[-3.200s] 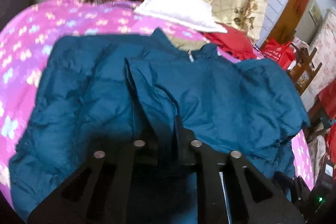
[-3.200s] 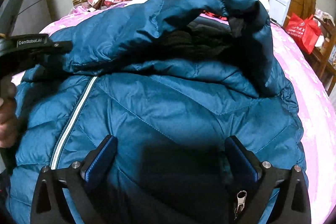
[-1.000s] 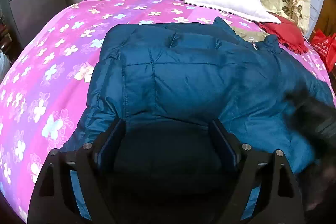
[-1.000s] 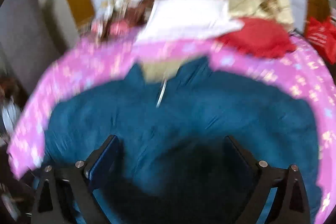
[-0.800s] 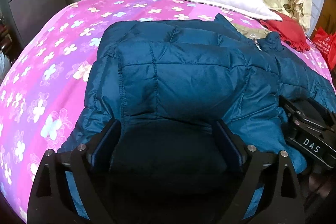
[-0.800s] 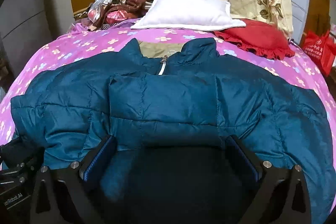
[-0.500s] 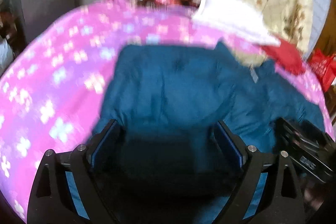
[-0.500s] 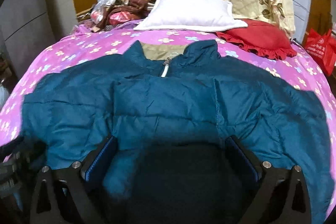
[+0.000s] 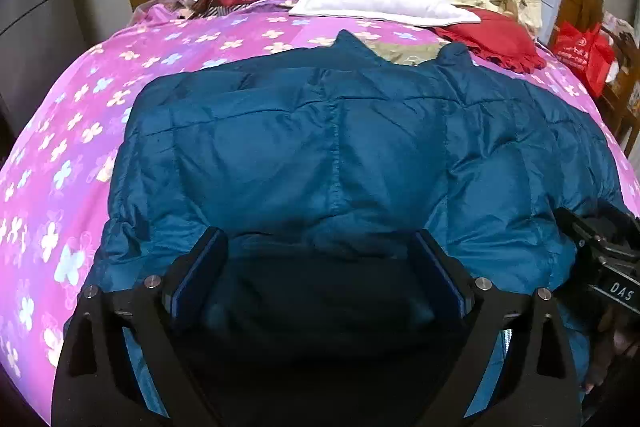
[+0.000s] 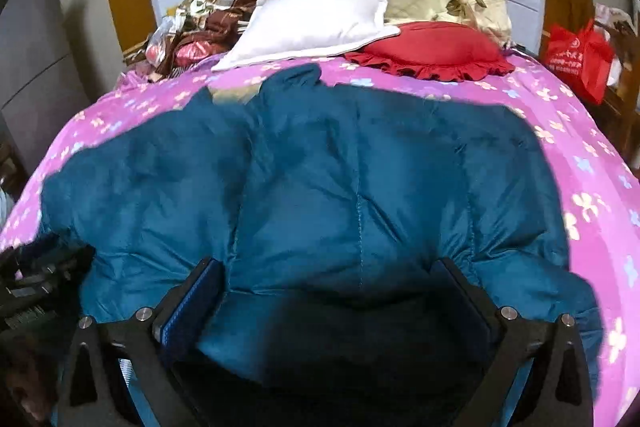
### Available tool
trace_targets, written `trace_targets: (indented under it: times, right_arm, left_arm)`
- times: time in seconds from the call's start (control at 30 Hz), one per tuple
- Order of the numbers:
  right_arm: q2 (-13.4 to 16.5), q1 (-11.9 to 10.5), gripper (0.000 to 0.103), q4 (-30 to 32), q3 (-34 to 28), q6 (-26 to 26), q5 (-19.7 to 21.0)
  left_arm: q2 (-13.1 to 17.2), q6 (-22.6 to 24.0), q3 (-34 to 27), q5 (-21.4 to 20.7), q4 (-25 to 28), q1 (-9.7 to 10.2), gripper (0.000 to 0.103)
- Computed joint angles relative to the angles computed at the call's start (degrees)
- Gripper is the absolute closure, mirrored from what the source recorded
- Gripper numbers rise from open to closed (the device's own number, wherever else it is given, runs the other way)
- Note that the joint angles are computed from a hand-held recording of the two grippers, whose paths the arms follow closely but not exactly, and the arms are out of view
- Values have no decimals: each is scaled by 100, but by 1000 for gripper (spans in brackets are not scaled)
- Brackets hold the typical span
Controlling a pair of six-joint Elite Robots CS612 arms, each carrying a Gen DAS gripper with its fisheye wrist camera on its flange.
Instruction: Fold large clothes
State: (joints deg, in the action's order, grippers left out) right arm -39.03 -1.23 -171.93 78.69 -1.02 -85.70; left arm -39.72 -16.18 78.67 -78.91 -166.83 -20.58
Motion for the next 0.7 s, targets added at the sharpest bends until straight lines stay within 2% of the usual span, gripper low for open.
trace_targets:
  times: [0.2,0.43,0.7]
  right_arm:
    - [13,-42,0,117,-26,66,163]
    - [22,-49,0,151,-44,55,171]
    - [28,-65,0,198,-59,84,229]
  left_arm:
    - [11,-18,31,148,-17,-49,1]
    - [47,-41,12,203,-44,-38,0]
    - [25,45,58,447,-95,-96,0]
